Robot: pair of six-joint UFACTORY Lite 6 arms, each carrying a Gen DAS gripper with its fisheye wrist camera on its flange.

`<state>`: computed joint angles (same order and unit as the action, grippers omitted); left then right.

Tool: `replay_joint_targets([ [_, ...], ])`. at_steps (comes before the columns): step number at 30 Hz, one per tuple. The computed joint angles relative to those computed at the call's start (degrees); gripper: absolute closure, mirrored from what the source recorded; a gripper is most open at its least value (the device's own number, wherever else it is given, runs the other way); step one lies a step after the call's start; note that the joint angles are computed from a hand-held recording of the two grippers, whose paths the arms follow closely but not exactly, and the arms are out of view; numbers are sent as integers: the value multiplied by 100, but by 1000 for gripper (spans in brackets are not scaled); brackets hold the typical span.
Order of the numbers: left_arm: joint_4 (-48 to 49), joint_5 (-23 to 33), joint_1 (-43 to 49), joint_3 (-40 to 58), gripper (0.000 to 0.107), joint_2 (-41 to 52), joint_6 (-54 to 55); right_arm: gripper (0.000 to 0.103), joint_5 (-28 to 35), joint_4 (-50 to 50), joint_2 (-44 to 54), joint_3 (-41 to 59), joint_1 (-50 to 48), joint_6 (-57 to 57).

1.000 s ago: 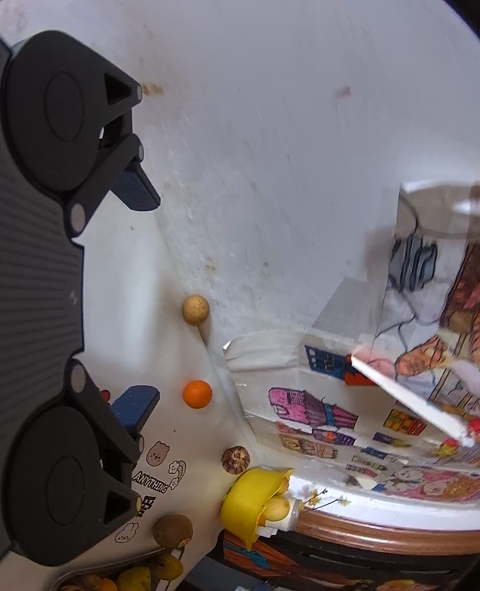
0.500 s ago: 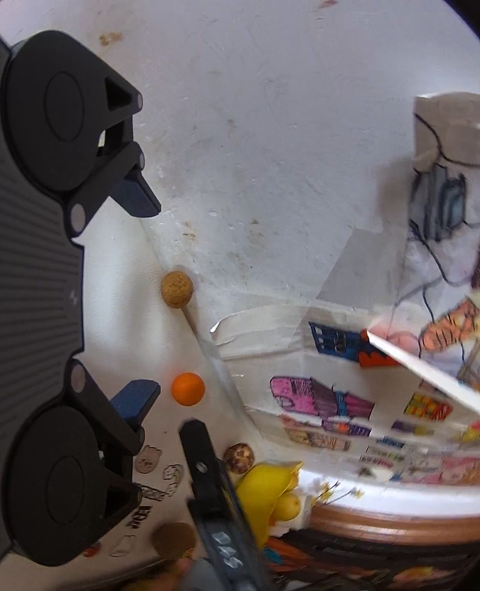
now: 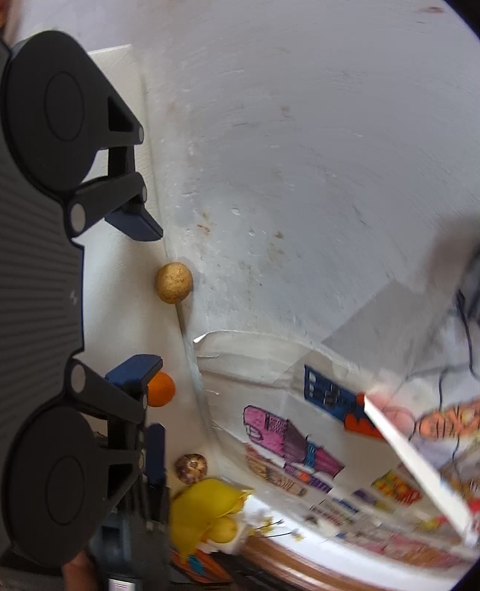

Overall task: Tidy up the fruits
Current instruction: 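Grasp the small brown round fruit with the left gripper while the right grasps the orange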

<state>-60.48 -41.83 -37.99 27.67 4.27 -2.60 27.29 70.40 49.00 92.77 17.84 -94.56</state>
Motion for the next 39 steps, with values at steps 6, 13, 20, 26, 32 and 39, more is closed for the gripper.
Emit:
replay_joint_targets([
  [6, 45, 25, 95, 290, 44, 308, -256, 32, -22, 311, 90, -47, 31, -479],
  [13, -303, 105, 194, 658, 52, 604, -144, 39, -149, 776, 297, 45, 138, -1057],
  [20, -473, 153, 322, 851, 64, 783, -104, 48, -290, 1162, 466, 121, 240, -1465],
  [26, -539, 85, 329, 926, 77, 928, -57, 55, -380, 1779, 579, 91, 314, -2064],
  [32, -248, 113, 409, 862, 80, 928, -328, 68, -533, 2225, 686, 140, 379, -2418],
  [39, -156, 57, 291, 595, 81, 730, -479, 69, -578, 2469, 459, -186, 365, -2688],
])
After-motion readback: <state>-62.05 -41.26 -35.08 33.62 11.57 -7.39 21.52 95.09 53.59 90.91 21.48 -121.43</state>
